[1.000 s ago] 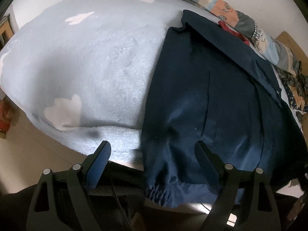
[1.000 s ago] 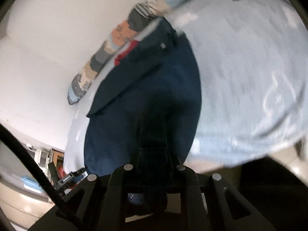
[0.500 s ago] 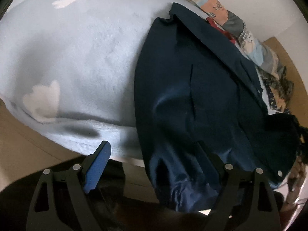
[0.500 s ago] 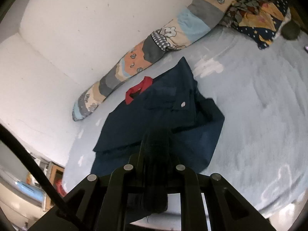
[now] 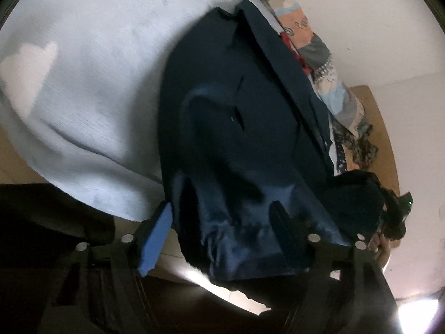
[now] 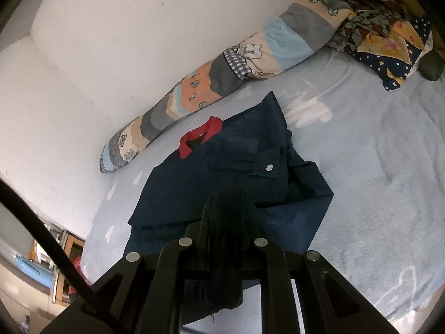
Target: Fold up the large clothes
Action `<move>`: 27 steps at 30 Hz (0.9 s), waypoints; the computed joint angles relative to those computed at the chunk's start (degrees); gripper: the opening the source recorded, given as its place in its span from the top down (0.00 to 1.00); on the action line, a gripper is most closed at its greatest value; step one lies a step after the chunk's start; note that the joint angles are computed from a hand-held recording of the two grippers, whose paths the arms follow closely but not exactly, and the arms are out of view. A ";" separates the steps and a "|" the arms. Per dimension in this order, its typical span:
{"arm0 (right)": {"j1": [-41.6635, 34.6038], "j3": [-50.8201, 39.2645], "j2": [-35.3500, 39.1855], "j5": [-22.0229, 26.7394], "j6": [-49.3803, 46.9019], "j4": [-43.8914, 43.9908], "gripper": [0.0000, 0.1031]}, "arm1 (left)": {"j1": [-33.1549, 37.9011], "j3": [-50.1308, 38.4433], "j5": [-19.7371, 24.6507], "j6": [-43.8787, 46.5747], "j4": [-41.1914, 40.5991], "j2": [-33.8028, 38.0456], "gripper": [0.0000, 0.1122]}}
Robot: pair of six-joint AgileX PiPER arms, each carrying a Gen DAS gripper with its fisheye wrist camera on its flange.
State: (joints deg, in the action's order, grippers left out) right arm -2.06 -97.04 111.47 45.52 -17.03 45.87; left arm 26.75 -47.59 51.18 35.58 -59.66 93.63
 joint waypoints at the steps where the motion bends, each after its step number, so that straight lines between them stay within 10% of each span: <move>1: -0.10 0.27 -0.15 -0.07 -0.16 0.16 0.87 | -0.45 0.79 -0.68 0.91 -0.95 -0.23 0.38; 10: -0.40 2.74 -1.89 -0.32 -2.11 2.37 0.87 | -4.88 3.64 -5.58 5.59 -8.31 2.60 0.37; 11: -0.43 3.47 -2.32 -0.56 -2.47 2.76 0.87 | -5.74 3.96 -7.08 5.87 -8.35 1.73 0.41; 14: -1.15 5.54 -3.47 -0.79 -3.64 4.54 0.87 | -7.17 3.77 -10.36 4.58 -6.14 0.64 0.96; 20: -1.77 6.95 -4.39 -0.81 -4.24 5.63 0.87 | -6.87 3.84 -10.22 6.23 -7.59 0.85 0.96; 23: -1.89 6.95 -4.42 -0.53 -4.79 6.03 0.87 | -8.63 2.54 -12.47 1.26 -3.81 1.82 0.88; 27: -1.60 6.79 -4.41 -0.31 -5.04 5.73 0.87 | -6.74 2.06 -10.00 3.36 -7.22 3.45 0.35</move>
State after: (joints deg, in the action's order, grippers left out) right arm -3.66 -90.25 107.05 45.21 -22.07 51.60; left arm 20.02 -45.53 41.18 38.95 -66.88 97.08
